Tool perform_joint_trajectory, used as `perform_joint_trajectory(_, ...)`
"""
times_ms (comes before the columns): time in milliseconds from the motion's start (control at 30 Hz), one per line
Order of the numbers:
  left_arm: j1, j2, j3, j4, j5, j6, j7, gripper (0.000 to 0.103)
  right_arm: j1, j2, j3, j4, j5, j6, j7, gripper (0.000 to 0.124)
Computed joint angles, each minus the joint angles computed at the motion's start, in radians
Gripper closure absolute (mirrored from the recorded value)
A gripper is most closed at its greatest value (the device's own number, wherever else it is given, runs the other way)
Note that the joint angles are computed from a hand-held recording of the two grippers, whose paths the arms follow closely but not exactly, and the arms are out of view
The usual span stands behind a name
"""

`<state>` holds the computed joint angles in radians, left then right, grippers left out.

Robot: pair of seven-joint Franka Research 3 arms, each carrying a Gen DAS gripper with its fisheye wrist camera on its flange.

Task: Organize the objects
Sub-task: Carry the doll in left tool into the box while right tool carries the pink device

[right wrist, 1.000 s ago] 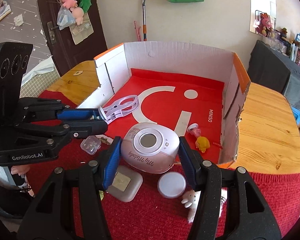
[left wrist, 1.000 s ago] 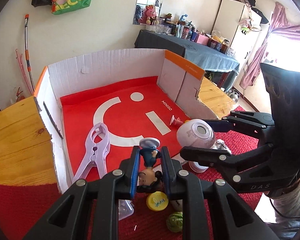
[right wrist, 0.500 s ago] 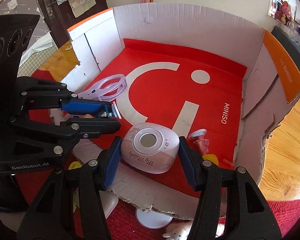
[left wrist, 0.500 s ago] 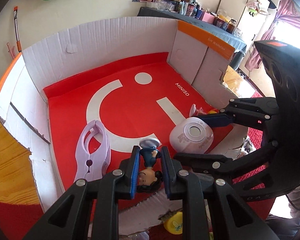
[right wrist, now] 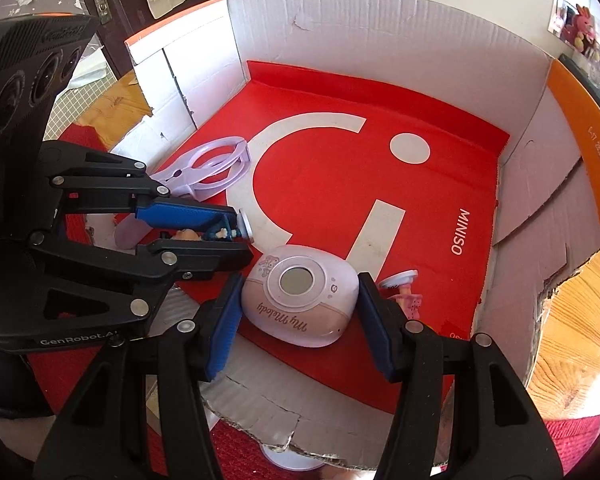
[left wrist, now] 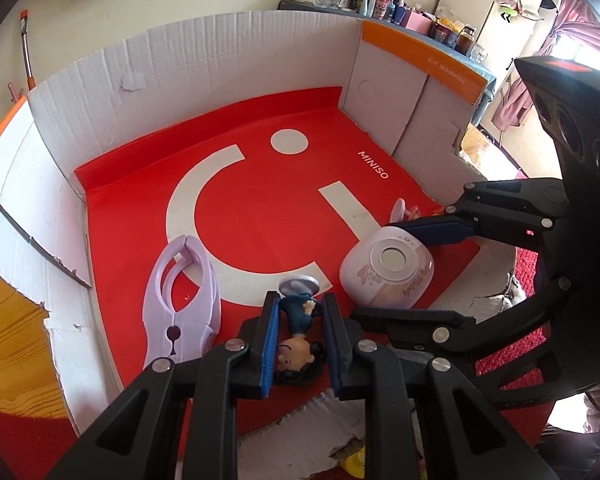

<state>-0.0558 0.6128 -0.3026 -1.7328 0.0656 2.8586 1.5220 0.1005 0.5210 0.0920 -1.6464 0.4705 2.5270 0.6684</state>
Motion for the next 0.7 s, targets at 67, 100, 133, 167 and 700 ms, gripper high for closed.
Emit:
perform_joint_trajectory(67, 0.006, 0.005, -0.006, 0.003, -0.004, -0.001, 0.004, 0.082, 0.002, -0.003, 0.000, -0.004, -0.005, 0.004, -0.006, 0.070)
perform_joint_trajectory(100, 0.009, 0.006, -0.009, 0.004, -0.007, -0.001, 0.007, 0.082, 0.002, -0.004, -0.001, -0.006, -0.007, 0.004, -0.008, 0.070)
perform_joint_trajectory(133, 0.011, 0.007, -0.012, 0.005, -0.009, -0.002, 0.009, 0.082, 0.002, -0.003, -0.001, -0.004, -0.010, 0.000, -0.010, 0.070)
perform_joint_trajectory(167, 0.013, 0.008, -0.013, 0.006, -0.011, -0.003, 0.011, 0.082, 0.002, -0.002, -0.001, -0.002, -0.012, -0.003, -0.013, 0.070)
perform_joint_trajectory(700, 0.007, 0.014, -0.009, 0.013, -0.012, -0.005, 0.014, 0.082, 0.000, 0.023, -0.001, 0.034, -0.022, -0.023, -0.035, 0.069)
